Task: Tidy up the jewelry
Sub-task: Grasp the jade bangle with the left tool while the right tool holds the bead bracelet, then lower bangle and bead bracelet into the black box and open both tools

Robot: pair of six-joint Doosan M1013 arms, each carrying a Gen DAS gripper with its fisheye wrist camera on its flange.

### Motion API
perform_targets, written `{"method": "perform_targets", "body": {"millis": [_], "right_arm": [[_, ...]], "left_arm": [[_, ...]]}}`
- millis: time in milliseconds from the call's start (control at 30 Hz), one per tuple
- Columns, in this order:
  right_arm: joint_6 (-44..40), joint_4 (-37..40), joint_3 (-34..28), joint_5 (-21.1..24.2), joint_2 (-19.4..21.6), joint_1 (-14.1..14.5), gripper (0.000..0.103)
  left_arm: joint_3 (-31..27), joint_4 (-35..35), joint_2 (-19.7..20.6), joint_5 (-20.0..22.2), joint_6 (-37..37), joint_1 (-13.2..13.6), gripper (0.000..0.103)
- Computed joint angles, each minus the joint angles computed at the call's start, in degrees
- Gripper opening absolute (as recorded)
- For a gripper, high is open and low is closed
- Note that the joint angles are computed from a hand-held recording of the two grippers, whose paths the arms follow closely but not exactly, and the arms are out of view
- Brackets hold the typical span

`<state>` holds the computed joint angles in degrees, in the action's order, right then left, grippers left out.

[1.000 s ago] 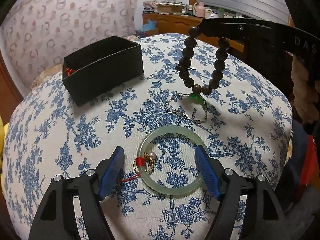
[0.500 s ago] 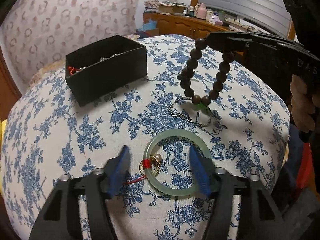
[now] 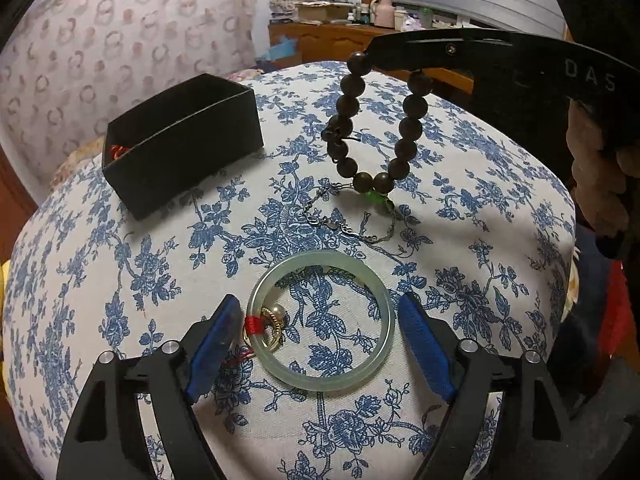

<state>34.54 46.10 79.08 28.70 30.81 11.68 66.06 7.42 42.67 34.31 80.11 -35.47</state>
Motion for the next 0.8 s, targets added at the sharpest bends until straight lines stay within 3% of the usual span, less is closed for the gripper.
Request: {"method": "perform_targets", "body": {"millis": [133, 400, 800], "right_arm": [[-0.28, 0.24, 0.02, 0.05, -0.01, 0.0, 0.015], [-2.63, 2.04, -1.28, 0.11, -0.01, 0.5, 0.015], [-2.02, 0.44, -9.61, -1.28, 3.3, 2.22, 0.015]], "left_arm": [[0.22, 1.75, -0.25, -0.14, -1.45, 0.11, 0.069], [2.54, 3.96, -2.46, -4.74, -6.11, 1.0, 0.069], [-2.39, 11.85, -1.06, -4.44, -14.29, 3.11, 0.069]]}}
